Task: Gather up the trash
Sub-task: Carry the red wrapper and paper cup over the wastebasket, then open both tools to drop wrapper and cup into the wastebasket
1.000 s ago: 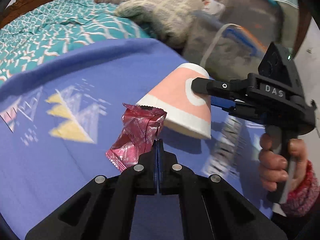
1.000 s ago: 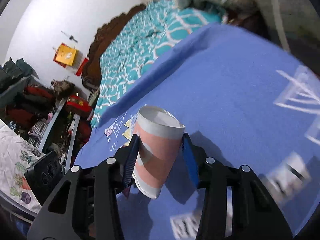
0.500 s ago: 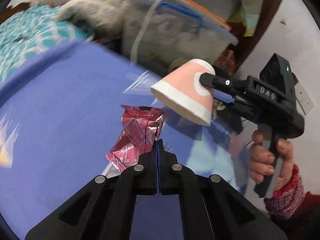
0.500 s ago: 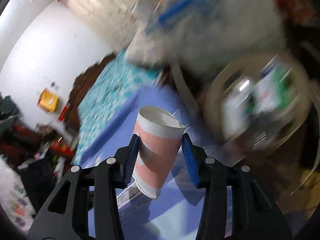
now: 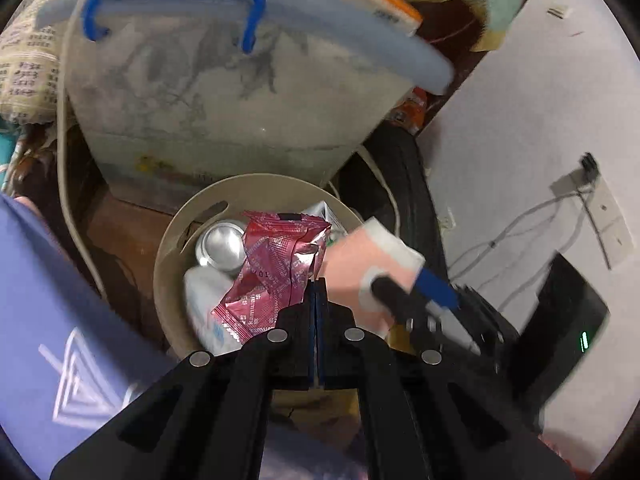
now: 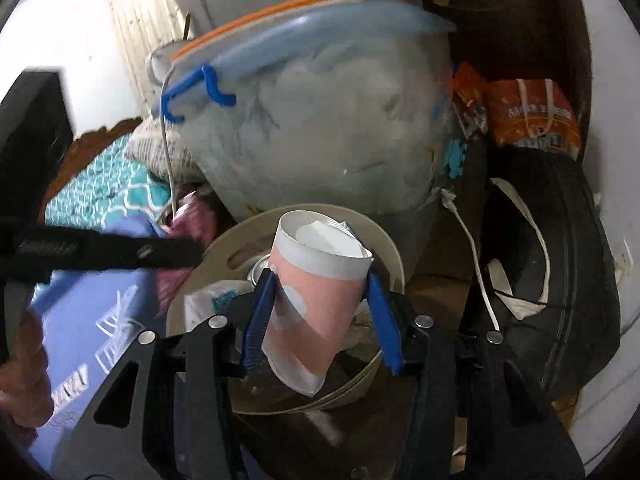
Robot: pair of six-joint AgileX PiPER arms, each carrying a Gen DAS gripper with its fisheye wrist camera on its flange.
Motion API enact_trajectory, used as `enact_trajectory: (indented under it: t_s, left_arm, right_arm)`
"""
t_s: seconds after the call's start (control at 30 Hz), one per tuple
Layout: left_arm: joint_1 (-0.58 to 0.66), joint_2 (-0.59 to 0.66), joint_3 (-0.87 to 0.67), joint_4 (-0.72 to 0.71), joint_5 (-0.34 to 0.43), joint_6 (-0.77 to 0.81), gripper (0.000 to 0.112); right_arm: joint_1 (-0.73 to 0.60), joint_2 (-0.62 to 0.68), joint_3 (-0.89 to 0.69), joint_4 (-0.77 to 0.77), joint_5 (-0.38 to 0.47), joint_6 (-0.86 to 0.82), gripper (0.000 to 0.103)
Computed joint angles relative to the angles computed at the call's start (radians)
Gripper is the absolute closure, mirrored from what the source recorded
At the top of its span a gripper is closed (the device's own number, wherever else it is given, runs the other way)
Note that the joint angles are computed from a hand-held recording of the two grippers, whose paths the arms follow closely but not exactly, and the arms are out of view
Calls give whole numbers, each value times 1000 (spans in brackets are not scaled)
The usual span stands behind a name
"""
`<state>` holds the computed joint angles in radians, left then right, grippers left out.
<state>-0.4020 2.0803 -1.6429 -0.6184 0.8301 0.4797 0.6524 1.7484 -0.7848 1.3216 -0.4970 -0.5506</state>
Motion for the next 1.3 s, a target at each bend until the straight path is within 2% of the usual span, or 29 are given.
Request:
enact_trajectory:
  t_s: [0.07, 0.13, 0.2, 0.3, 0.47, 0.53, 0.6, 0.7, 0.8, 0.9, 0.97, 1.13, 1.3]
  left_arm:
    - [-17, 49, -56, 24, -1, -36, 99]
    - [-38, 76, -83, 94, -20, -115, 44]
    - [-33, 42, -22, 85, -75, -95, 42]
    - [-12, -4, 26, 39, -81, -35, 42]
    - [49, -129, 141, -97, -65, 130, 42]
    - [74, -170, 168, -145, -33, 183, 42]
    - [74, -189, 173, -154, -13, 191, 42]
    - [42, -199, 175, -159, -17, 200, 43]
    - [4, -155, 126, -159, 8, 177, 41]
    - [-8, -78, 35, -143, 72, 89, 17]
    - [-5, -42, -5, -135, 84, 23, 18]
    - [38, 51, -110, -216, 220, -52, 18]
    - [42, 58, -114, -262, 258, -47, 18]
  right_arm:
    - [0, 30, -11, -37, 15, 17, 47]
    - [24, 58, -33, -38, -9, 21, 32]
    - [81, 49, -11, -39, -60, 56, 31]
    - [121, 16, 32, -55, -101, 114, 31]
    - [220, -75, 121, 3, -218, 172, 31]
    - [270, -112, 146, 46, -269, 185, 31]
    - [314, -135, 148, 108, -311, 164, 31]
    - [350, -159, 179, 110, -340, 220, 31]
    - [338, -164, 216, 51, -308, 314, 31]
    - [314, -164, 238, 4, -286, 368, 31]
    - [294, -171, 243, -13, -271, 365, 31]
    - [206, -164, 211, -98, -171, 336, 31]
    - [126, -105, 102, -173, -63, 261, 31]
